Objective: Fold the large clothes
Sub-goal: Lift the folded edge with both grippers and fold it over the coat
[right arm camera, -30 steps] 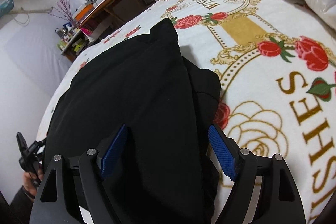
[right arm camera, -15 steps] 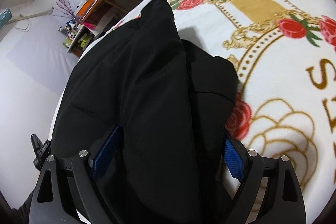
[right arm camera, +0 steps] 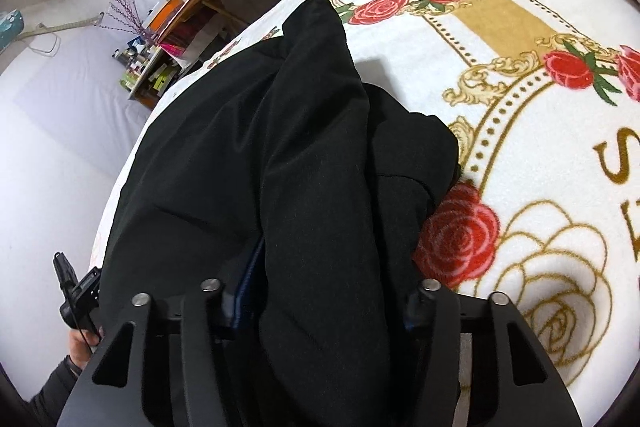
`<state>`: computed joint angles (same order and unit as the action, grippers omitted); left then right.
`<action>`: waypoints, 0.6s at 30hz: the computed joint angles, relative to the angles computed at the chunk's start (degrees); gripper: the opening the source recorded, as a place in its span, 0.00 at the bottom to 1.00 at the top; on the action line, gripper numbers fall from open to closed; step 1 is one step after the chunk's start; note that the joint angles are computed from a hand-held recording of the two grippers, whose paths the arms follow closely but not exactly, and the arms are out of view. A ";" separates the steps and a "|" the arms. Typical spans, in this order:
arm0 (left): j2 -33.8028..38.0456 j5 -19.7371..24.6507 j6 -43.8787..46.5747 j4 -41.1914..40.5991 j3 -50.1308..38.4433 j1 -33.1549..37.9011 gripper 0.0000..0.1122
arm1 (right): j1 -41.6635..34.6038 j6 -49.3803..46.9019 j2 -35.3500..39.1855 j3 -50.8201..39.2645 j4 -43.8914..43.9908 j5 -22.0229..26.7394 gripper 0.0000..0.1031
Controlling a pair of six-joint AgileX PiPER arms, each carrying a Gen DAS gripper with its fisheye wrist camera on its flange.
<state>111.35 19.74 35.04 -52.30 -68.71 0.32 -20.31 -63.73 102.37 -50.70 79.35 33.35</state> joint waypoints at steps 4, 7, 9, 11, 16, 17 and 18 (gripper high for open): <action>-2.72 -1.13 -6.95 9.99 0.24 -1.86 0.32 | 1.50 4.64 -2.54 -0.19 -4.47 -2.19 0.38; -4.13 -0.55 -11.59 16.21 -0.12 -2.29 0.28 | 2.55 8.16 -5.00 0.26 -7.71 -3.99 0.34; -5.09 0.42 -13.23 18.43 -0.43 -1.98 0.26 | 3.12 10.65 -6.78 0.49 -9.94 -4.69 0.32; -6.46 0.84 -15.27 21.49 -0.54 -2.16 0.25 | 3.53 12.82 -8.40 0.47 -11.81 -4.86 0.31; -10.15 1.78 -19.62 27.79 -0.49 -3.06 0.23 | 5.09 19.43 -12.06 -0.24 -18.00 -4.94 0.30; -10.92 2.03 -19.50 27.85 -0.36 -3.01 0.23 | 5.32 20.65 -12.76 -0.35 -19.11 -4.73 0.29; -11.49 2.25 -19.97 28.32 -0.47 -3.06 0.23 | 5.45 21.73 -13.68 -0.40 -20.08 -4.42 0.29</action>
